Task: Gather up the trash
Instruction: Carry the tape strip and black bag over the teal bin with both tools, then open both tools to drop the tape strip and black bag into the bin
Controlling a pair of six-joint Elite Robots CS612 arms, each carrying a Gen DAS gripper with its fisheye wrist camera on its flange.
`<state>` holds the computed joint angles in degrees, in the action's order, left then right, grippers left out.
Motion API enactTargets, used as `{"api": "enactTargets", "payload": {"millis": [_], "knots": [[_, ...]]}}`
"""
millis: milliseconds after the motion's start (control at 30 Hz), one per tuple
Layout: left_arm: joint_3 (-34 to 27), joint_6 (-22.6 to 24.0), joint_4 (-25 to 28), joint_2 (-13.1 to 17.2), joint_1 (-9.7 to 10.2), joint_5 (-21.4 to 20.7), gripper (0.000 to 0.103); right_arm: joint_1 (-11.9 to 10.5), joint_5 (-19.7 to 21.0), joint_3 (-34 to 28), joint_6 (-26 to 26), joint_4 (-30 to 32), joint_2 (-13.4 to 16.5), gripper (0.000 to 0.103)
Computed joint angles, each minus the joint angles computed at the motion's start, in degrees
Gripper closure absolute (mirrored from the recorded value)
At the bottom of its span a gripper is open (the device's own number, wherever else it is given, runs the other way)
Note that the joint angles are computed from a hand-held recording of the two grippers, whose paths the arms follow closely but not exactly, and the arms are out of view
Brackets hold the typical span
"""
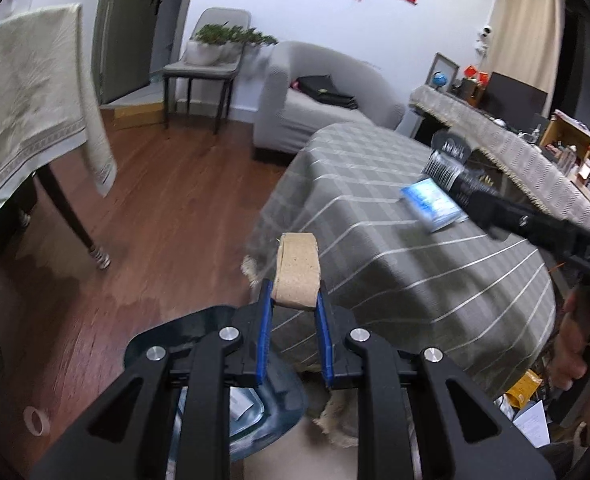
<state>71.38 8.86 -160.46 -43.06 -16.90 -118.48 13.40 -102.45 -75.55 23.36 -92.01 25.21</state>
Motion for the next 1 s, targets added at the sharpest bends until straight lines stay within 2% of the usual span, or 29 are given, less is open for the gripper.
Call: {"api": "enactTargets", "payload": {"millis": [233, 433, 533, 1000], "knots": [[-1.83, 0.39, 5.26, 1.74, 1.49, 2.6, 0.081, 1.07, 3.64, 6.05, -2.33, -2.02, -2.2, 0.047], [-2.88, 1.95, 11.4, 2.94, 1.92, 5.29, 0.081, 1.67, 7.25, 10.16, -3.36, -2.96, -3.67, 0.05], [-3.24, 3.23, 14.42, 3.52, 2.0, 6.75, 0.081, 2.18, 7.72, 12.89, -4.8, -2.5, -4.73, 0.051], [-6.26, 6.45, 28.11, 6.31, 2.31, 9.95, 0.081, 2.0, 12.94, 18.0, -2.77, 1.93, -5.96, 0.052]]}}
